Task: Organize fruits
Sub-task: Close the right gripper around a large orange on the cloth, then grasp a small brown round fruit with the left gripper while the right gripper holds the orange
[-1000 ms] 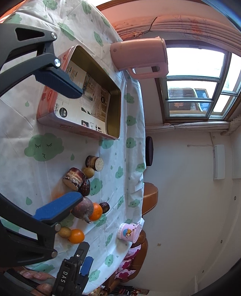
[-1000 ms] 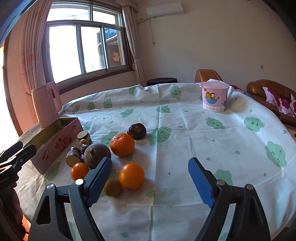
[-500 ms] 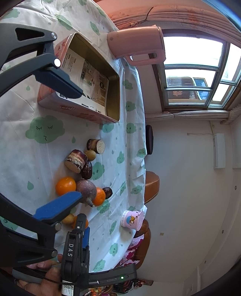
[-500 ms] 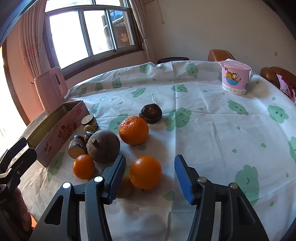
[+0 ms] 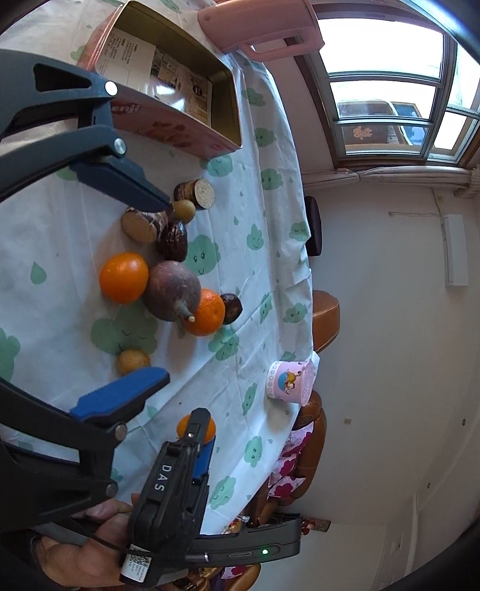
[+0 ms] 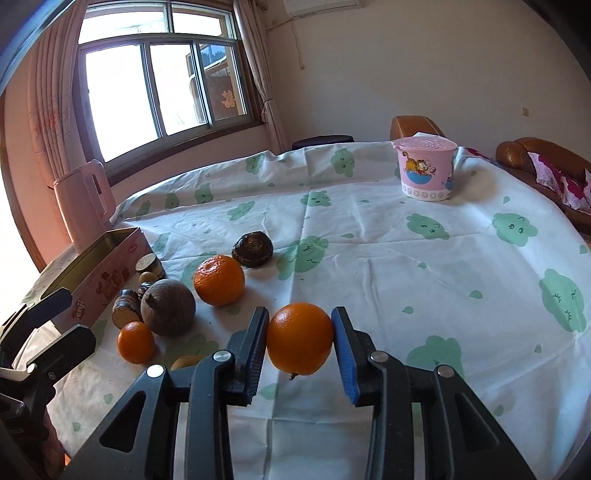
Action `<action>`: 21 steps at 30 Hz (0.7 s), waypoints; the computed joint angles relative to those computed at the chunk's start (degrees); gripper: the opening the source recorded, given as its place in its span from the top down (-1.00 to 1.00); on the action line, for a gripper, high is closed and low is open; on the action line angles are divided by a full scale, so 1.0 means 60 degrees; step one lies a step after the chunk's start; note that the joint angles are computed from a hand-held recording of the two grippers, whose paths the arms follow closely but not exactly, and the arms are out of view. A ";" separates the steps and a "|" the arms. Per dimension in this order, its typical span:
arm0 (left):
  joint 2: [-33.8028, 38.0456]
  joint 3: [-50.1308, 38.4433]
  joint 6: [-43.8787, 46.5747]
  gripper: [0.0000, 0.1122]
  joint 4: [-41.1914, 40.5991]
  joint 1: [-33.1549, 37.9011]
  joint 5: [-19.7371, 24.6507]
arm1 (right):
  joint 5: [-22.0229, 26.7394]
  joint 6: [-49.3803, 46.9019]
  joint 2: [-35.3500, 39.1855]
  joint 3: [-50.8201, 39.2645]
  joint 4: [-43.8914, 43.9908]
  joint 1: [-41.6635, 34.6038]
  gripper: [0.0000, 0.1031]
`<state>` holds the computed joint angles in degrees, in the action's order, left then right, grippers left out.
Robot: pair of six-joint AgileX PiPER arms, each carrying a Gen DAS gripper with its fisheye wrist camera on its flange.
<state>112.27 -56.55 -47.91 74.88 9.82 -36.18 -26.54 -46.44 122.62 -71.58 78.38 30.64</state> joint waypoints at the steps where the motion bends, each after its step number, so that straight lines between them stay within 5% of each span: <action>1: 0.0020 -0.0055 -0.0172 -0.51 0.0180 -0.0145 0.0087 | -0.0088 -0.0144 -0.0005 0.0044 0.0166 -0.0041 0.28; 9: 0.0437 -0.1021 -0.2864 -0.01 0.2757 -0.1158 0.0985 | 0.0500 0.1649 -0.0137 0.0546 -0.1428 -0.0436 0.28; 21: 0.0505 -0.1027 -0.3013 0.26 0.3408 -0.1366 0.0962 | 0.0561 0.0516 -0.0007 0.0235 -0.0502 -0.0314 0.28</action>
